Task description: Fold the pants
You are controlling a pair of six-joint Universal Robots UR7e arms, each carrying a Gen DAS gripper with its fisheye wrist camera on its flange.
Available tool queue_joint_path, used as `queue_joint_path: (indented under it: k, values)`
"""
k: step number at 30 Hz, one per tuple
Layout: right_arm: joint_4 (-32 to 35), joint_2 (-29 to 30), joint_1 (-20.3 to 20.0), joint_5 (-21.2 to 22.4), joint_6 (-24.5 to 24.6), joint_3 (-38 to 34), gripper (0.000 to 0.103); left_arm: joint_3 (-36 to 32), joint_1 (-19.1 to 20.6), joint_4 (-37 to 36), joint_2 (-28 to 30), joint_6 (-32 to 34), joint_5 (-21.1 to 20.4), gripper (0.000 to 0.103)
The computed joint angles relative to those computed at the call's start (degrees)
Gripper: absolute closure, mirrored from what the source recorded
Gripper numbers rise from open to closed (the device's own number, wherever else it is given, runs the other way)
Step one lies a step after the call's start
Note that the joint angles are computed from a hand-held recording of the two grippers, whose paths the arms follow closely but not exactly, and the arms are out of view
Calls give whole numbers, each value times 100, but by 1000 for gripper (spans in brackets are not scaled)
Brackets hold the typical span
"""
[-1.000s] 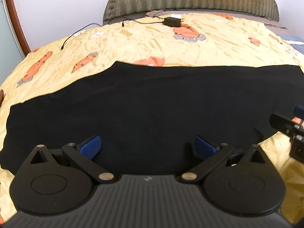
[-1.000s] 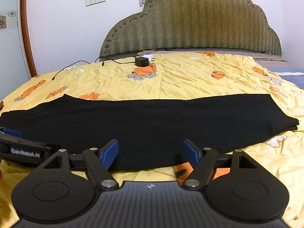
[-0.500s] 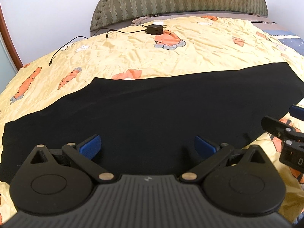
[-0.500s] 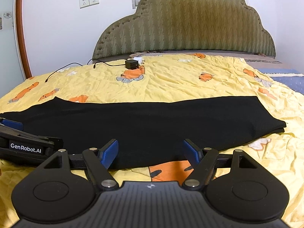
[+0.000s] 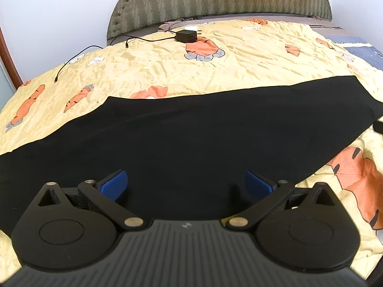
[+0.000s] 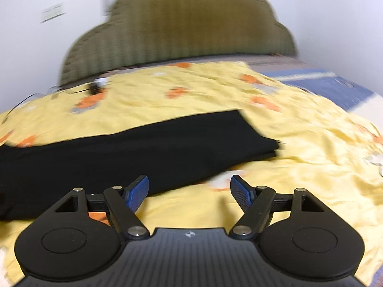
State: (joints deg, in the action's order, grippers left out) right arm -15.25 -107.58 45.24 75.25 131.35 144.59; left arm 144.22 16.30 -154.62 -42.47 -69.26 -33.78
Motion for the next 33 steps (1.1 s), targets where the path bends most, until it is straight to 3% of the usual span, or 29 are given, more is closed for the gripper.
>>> queue_joint_path:
  k: [4, 7, 10, 16, 17, 19, 21, 23, 25, 27, 30, 33]
  values:
    - [478, 177, -304, -96, 804, -562, 28, -8, 24, -163, 74, 143, -6, 0]
    - [901, 412, -418, -13, 1778, -1016, 28, -40, 74, -351, 139, 306, -36, 0]
    - [1367, 634, -796, -640, 2528, -1367, 28, -102, 126, -525, 222, 483, -62, 0]
    - [1348, 937, -770, -906, 2906, -1674, 28, -207, 178, -746, 332, 773, -94, 0]
    - [1317, 965, -795, -1008, 2982, -1693, 32, -211, 186, -807, 340, 816, -107, 0]
    - [1341, 1063, -729, -930, 3104, -1806, 68, -246, 232, -947, 366, 940, -128, 0]
    - [1307, 1181, -565, -598, 3195, -1919, 80, -332, 340, -1098, 383, 1177, -156, 0]
    - [1377, 1218, -624, -700, 3223, -1964, 89, -459, 434, -1186, 408, 1406, -123, 0]
    - [1321, 1145, -670, -830, 3076, -1891, 93, -618, 524, -1275, 444, 1722, -77, 0]
    - [1050, 970, -516, -682, 2606, -1692, 95, -778, 586, -1287, 461, 1944, -15, 0]
    - [159, 591, -8, -261, 1252, -1110, 96, -1042, 679, -1145, 432, 2097, 71, 0]
    - [-666, 341, 342, -333, -366, -464, 96, -1408, 781, -806, 385, 2120, 41, 0]
